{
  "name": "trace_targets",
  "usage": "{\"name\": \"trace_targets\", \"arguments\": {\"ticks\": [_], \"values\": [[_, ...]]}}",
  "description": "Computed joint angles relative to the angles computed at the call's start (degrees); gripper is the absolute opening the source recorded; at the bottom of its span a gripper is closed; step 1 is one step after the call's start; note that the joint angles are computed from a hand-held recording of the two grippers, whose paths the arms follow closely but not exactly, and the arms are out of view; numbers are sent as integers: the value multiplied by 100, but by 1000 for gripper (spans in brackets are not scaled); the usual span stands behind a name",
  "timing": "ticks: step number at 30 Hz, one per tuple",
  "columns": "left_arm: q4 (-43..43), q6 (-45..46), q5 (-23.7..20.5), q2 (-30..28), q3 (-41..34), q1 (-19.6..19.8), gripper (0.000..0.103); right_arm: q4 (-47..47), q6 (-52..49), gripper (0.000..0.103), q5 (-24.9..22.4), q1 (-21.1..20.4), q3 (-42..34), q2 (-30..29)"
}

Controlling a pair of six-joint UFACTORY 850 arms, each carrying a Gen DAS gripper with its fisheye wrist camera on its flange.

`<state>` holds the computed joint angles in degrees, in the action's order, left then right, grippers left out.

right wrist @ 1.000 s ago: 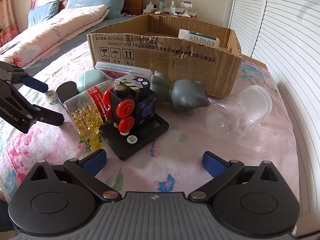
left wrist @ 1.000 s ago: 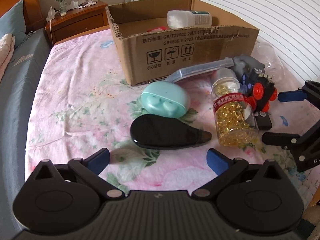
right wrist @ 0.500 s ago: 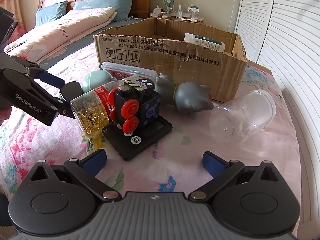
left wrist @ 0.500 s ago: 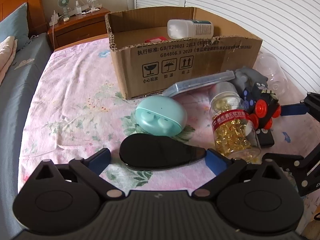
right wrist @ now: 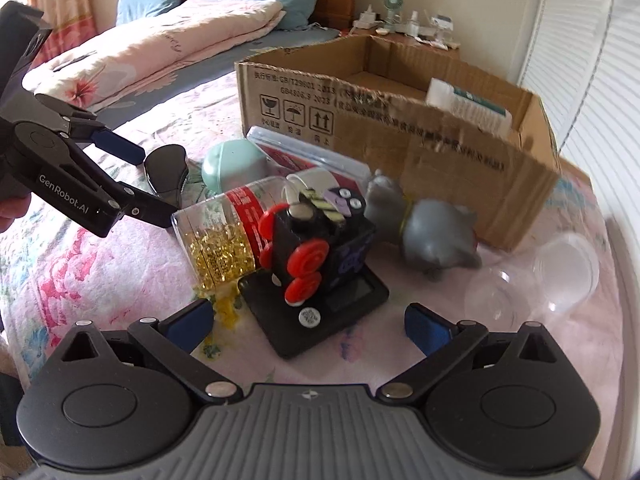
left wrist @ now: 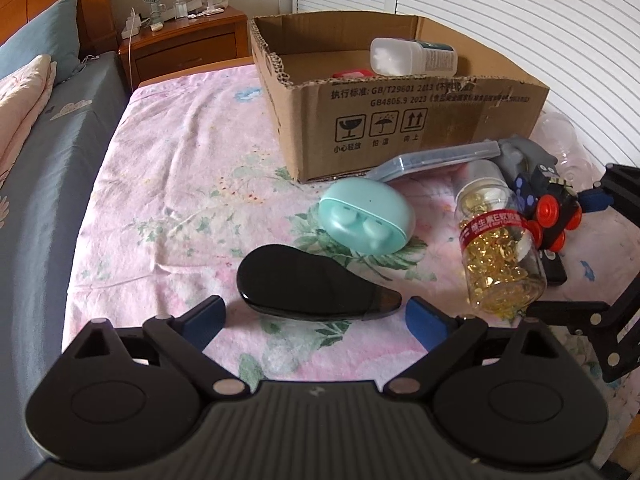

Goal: Organize rigid objects
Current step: 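Lift the black comb with the left gripper while the right gripper grasps the black toy figure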

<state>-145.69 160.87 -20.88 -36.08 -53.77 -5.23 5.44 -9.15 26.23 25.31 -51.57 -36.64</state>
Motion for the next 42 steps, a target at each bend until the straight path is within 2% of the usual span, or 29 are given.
{"name": "trace_targets", "arguments": {"ticks": [6,10,17,22,25,27,30,37,42], "values": [[-133,102,-35,-64,-69,-69,97,180,-736,101,147,3,33,169],[-111,91,-36,-75,-87,-71,97,-315,-806,99,92,-70,-53,217],[-151,106,-42,-78,-90,-70,97,-2065,209,94,-406,-202,-308,142],[-132,101,-41,-82,-96,-69,97,-3381,1525,94,-455,-205,-113,336],[-169,150,-67,-96,-105,-74,97,-2755,1017,92,-416,-122,-35,370],[-187,220,-105,-106,-107,-80,98,-2264,613,87,-445,-99,-66,325],[-74,294,-121,-105,-114,-60,98,-2443,837,85,-497,-131,-126,260],[398,662,-147,-56,-93,-1,98,-2135,311,81,-523,-30,-122,242],[646,731,-173,-80,-144,39,98,-2093,266,64,-583,22,-181,223]]}}
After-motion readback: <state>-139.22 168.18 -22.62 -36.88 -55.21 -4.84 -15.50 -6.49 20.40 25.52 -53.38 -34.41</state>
